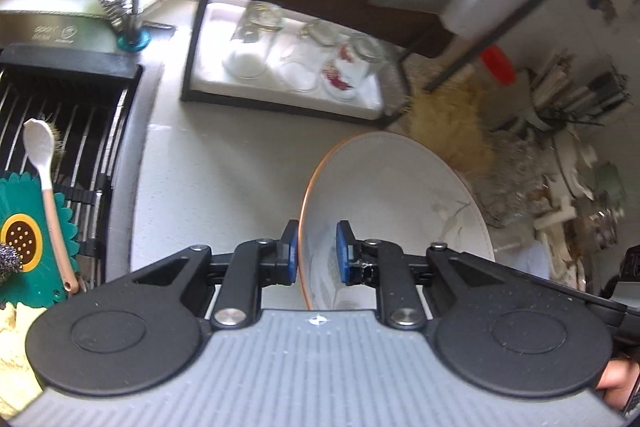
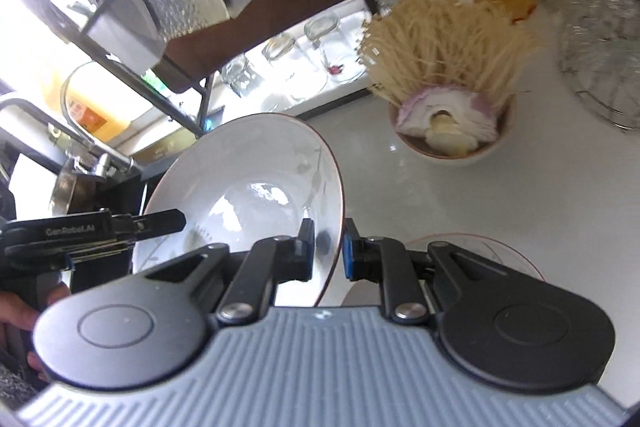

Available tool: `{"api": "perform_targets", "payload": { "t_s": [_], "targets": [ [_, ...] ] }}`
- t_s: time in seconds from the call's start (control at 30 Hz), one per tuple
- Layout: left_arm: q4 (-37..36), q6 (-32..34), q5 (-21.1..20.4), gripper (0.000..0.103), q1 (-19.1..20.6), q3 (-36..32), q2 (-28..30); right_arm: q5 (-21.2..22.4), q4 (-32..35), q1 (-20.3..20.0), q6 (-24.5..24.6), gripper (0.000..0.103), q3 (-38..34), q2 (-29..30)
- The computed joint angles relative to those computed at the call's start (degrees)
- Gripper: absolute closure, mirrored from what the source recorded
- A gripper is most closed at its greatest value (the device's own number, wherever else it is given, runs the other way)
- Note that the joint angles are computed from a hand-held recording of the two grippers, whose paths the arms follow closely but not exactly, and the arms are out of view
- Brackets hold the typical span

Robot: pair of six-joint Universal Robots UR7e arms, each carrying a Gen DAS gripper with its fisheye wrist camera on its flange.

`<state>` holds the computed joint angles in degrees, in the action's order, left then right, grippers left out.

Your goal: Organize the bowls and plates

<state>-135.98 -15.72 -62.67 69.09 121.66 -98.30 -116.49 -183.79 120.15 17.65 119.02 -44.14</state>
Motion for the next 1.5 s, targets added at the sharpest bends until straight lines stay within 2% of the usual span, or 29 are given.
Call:
{"api": "perform_targets", "payload": {
  "t_s": [0.3,0.6,0.73,0.93,1.27,1.37,1.5],
  "targets": [
    [2.0,-0.2,-1.7,0.081,-5.1,3.4,-3.0,-4.6,-6.0,2.6,2.6,0.086,5.7,-3.6],
    [1.3,-2.0,-4.5,0.081,-6.4,7.0,-1.5,-6.3,-9.0,1.9,2.3,0.086,13.4,-7.6],
    [0.8,-1.0,-4.4,0.081,-6.3,7.8,0.8,-6.7,-11.9,0.5,1.6,0.086,15.4,-7.1],
    [0.7,-0.6,-4.5,0.081,-3.9,6.9,6.0,-6.7,-13.3,-1.8,1.5,0.086,16.9,-5.8],
    [0.9,-0.3,-4.6,0.081,-3.4,6.7,11.5,-11.3,-14.6,-2.9,3.5,0.086,17.9,-3.8],
    [0.2,-0.6,-4.8,0.081,-3.3,6.6,13.1,-13.4,-14.7,-2.7,2.9,0.086,17.4,-3.0],
    [0.2,-0.7,-4.6,0.081,-3.3,6.3,14.4,-14.0,-15.3,-3.4,2.1,0.086,17.5,-2.5]
  ]
}}
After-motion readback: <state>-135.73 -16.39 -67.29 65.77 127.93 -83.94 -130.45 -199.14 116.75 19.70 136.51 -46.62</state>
